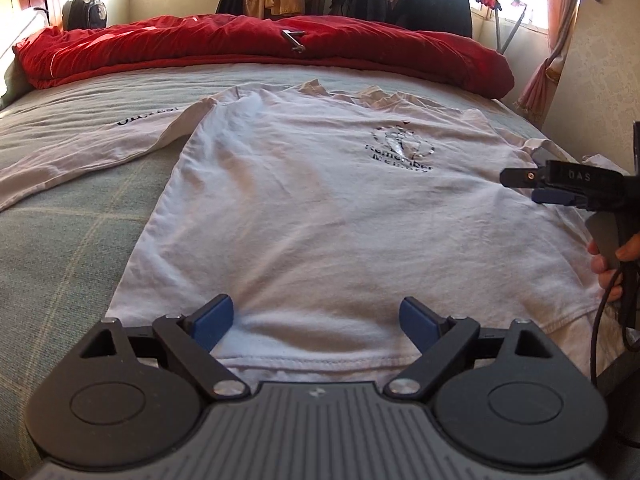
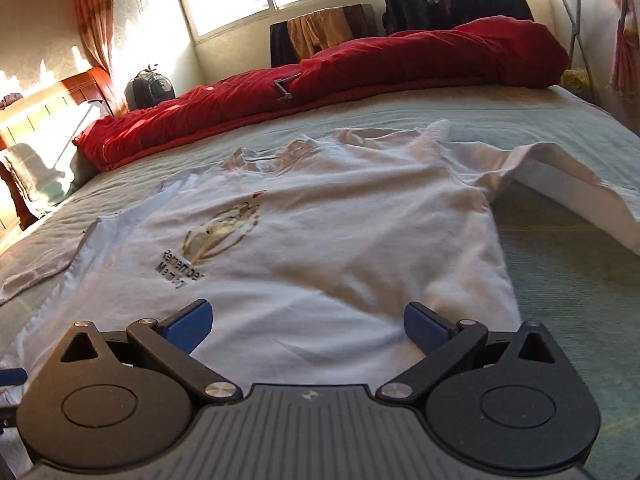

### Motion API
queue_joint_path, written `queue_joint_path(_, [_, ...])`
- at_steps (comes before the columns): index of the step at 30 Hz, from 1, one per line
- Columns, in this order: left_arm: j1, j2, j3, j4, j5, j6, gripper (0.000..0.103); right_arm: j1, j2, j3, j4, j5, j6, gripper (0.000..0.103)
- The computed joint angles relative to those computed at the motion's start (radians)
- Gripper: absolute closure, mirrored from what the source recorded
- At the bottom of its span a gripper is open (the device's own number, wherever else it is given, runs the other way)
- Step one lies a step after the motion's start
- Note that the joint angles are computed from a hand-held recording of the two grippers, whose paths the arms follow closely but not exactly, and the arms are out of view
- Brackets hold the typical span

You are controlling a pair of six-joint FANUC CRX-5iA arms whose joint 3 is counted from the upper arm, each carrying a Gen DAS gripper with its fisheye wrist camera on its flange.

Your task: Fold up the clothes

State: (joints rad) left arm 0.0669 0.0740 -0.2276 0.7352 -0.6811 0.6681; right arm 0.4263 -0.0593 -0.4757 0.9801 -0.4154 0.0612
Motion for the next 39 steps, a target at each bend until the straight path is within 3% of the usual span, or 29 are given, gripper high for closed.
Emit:
queue_joint_path(5, [-0.003, 0.000, -0.009, 0.015, 0.013, -0.014, 0.010, -0.004, -0.107, -0.100, -0.016, 0.001, -0.038, 0.000])
queue_joint_path(7, [-0.002, 0.002, -0.008, 0.017, 0.011, -0.012, 0.010, 0.013, -0.107, -0.081, -0.031, -0.040, -0.053, 0.000])
queue_joint_path(11, [-0.001, 0.005, -0.004, 0.020, 0.005, -0.008, 0.010, 0.011, -0.065, -0.019, -0.044, 0.009, -0.049, 0.000])
queue_joint_path(13, [-0.001, 0.005, -0.005, 0.024, 0.005, -0.006, 0.010, 0.018, -0.020, 0.028, -0.053, 0.023, 0.004, 0.000])
queue_joint_path(15, [0.000, 0.001, -0.008, 0.022, 0.005, -0.010, 0.009, 0.039, 0.036, 0.099, -0.143, 0.007, 0.135, 0.000])
queue_joint_path(17, [-0.001, 0.001, -0.009, 0.019, 0.006, -0.011, 0.009, 0.069, 0.104, 0.196, -0.282, -0.075, 0.295, 0.000])
queue_joint_path(20, [-0.002, 0.001, -0.009, 0.018, 0.008, -0.015, 0.009, 0.115, 0.140, 0.217, -0.228, -0.192, 0.354, 0.000])
queue_joint_path(25, [0.001, -0.004, -0.022, 0.044, 0.008, -0.039, 0.009, 0.182, 0.027, 0.126, -0.252, -0.282, 0.464, 0.000])
queue_joint_path(29, [-0.002, -0.007, -0.035, 0.064, 0.018, -0.066, 0.007, 0.234, -0.093, 0.038, -0.287, -0.357, 0.431, 0.000])
queue_joint_path(34, [-0.014, -0.010, -0.011, 0.012, 0.017, -0.045, 0.006, 0.264, -0.196, -0.128, -0.124, -0.317, 0.173, 0.000])
queue_joint_path(36, [-0.025, -0.022, -0.005, 0.008, 0.012, -0.052, 0.006, 0.272, -0.183, -0.123, -0.106, -0.336, 0.162, 0.000])
queue_joint_path(39, [-0.049, -0.046, -0.047, 0.100, 0.009, -0.196, 0.006, 0.282, -0.163, -0.109, -0.089, -0.366, 0.163, 0.000])
